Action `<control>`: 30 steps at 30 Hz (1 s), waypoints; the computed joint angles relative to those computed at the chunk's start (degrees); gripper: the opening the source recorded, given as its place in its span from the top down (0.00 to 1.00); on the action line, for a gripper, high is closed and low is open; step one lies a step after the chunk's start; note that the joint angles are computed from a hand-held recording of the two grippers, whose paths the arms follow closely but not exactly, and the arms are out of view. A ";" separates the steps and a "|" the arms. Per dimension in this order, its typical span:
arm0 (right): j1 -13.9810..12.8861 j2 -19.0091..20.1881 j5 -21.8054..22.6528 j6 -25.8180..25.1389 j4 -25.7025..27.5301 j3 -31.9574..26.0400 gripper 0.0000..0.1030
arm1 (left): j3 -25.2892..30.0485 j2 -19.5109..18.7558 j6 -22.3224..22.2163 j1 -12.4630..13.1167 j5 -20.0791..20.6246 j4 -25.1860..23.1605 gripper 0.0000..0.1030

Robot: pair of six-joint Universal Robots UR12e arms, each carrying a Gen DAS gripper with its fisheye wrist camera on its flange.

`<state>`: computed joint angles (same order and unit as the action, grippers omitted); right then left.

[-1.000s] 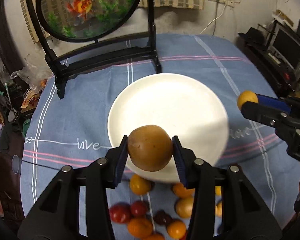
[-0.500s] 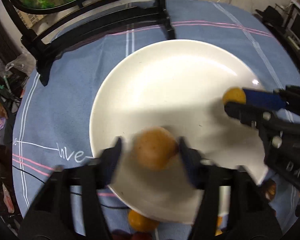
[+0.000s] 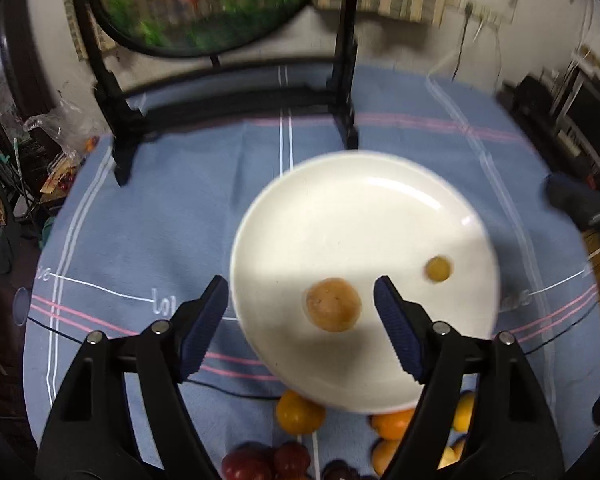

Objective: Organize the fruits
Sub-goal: 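Carry both fruits onto the white plate and open both tools, then grasp the orange with the left tool while the right grasps a dark mangosteen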

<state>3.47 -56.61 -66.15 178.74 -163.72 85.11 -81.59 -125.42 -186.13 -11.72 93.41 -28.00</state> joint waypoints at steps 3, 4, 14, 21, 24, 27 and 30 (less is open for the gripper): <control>-0.26 -4.42 -2.91 0.31 -14.07 6.04 0.58 | -3.42 2.68 0.29 0.23 -0.61 4.97 0.22; -0.25 -5.61 -4.15 0.64 -18.51 7.72 0.44 | -4.33 3.42 0.46 0.24 -0.48 6.02 0.22; -0.72 -16.15 -10.64 6.90 -46.53 21.78 0.01 | -12.66 10.07 2.15 0.20 0.13 11.72 0.22; -3.99 -18.30 17.54 -0.66 -9.25 23.11 0.01 | -19.74 13.67 6.08 0.32 -0.26 10.21 0.21; -2.48 -16.18 13.85 1.71 3.24 23.12 0.01 | -22.92 14.86 6.32 0.73 -0.71 7.38 0.21; -0.40 -14.57 3.43 -0.02 8.76 23.12 0.28 | -25.20 15.49 8.10 0.58 -0.74 6.10 0.21; 1.32 -13.63 -4.91 -4.15 12.60 23.34 0.42 | -26.55 15.62 9.52 0.39 -1.73 4.31 0.21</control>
<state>4.79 -70.24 -71.06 174.59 -151.12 108.45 -108.13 -109.80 -176.61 -11.33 91.68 -23.69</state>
